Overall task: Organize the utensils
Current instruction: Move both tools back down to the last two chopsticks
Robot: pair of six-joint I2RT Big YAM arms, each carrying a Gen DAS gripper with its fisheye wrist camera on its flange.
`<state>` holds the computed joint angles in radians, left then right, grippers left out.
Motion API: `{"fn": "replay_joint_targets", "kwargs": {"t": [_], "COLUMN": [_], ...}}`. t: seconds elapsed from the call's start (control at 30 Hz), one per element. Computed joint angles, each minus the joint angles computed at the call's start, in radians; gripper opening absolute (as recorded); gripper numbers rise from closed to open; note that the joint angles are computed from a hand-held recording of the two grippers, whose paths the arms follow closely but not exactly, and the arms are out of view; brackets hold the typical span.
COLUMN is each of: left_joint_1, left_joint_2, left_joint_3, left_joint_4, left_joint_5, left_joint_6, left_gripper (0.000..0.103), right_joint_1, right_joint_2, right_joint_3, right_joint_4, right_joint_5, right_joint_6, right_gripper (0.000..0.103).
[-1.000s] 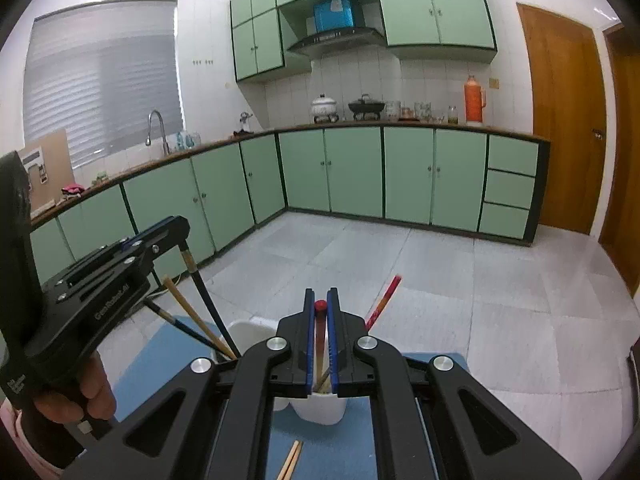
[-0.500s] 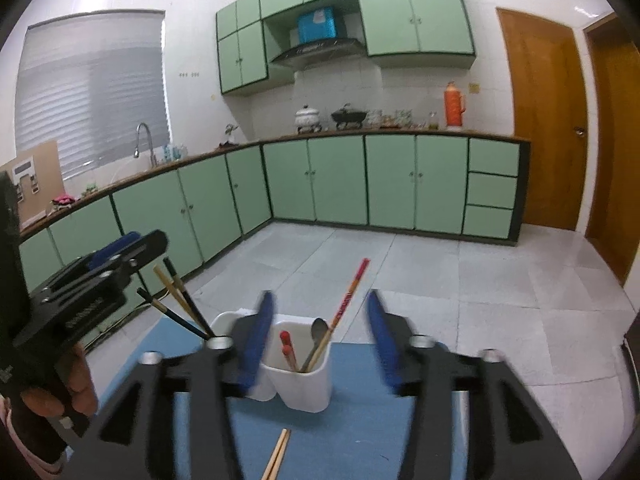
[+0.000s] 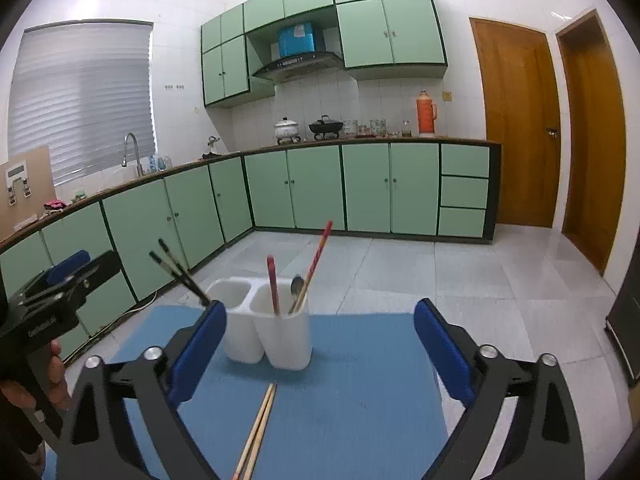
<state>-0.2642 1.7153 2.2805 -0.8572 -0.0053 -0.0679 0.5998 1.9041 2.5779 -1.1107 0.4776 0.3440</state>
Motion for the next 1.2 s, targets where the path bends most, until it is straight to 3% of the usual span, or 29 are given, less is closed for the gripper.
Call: {"fn": "replay_joint_targets", "kwargs": {"t": [0.07, 0.37, 0.77, 1.2], "left_joint_1": [-0.006, -0.008, -0.007, -0.014], "left_joint_2": [-0.038, -0.169, -0.268, -0.322], "left_joint_3": [-0.068, -0.324, -0.524, -0.631], "left_joint_4": [0.003, -0.017, -0.037, -0.053], "left_joint_5": [-0.007, 0.002, -0.030, -0.044], "left_joint_6": [0.008, 0.008, 0.012, -0.002], "left_gripper": [0.094, 0.095, 0.095, 0.095], "right_joint_1": [0.011, 0.048, 0.092, 0.144], "right_joint_2": [-0.050, -0.149, -0.211, -0.237], "right_joint_3": [-0.102, -0.334, -0.508, -0.623], "right_joint_4": [0.027, 0.043, 0.024, 0.023], "right_joint_5": [0.013, -0.004, -0.020, -0.048], "right_joint_6": [0.004, 0.129, 0.226, 0.278], "right_gripper": [0.097, 0.097, 0.097, 0.096]}}
